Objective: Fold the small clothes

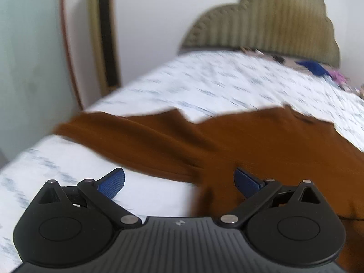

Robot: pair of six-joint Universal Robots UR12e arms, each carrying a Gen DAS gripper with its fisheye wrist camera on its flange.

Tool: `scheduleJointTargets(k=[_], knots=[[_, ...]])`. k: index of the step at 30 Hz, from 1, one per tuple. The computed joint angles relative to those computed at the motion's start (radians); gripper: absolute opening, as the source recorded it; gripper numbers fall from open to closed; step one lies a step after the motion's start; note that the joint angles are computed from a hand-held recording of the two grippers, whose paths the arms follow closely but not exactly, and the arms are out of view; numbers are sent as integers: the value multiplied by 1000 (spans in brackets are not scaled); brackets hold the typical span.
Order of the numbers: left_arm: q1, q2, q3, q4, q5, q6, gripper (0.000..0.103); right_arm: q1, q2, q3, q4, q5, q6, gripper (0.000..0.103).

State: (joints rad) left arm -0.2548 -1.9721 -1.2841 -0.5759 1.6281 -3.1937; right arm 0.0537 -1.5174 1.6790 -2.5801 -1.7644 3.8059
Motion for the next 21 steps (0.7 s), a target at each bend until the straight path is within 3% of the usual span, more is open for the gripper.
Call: scheduleJointTargets(k=[7, 11, 14, 16, 21], knots=[[90, 2, 18, -44, 112, -83, 103, 59, 112, -129, -50, 208, -76, 89], [144, -11, 52, -115, 136, -178, 103, 122, 214, -258, -12, 284, -187, 86], [181, -34, 91, -185, 98, -239, 103, 171, 301, -378, 19, 314, -303, 84], [203, -44, 105, -205, 32, -265, 103, 203, 361, -466, 52, 329, -370, 80], [250, -89, 154, -246, -162, -371, 103, 259, 474, -632, 115, 259, -499, 78]])
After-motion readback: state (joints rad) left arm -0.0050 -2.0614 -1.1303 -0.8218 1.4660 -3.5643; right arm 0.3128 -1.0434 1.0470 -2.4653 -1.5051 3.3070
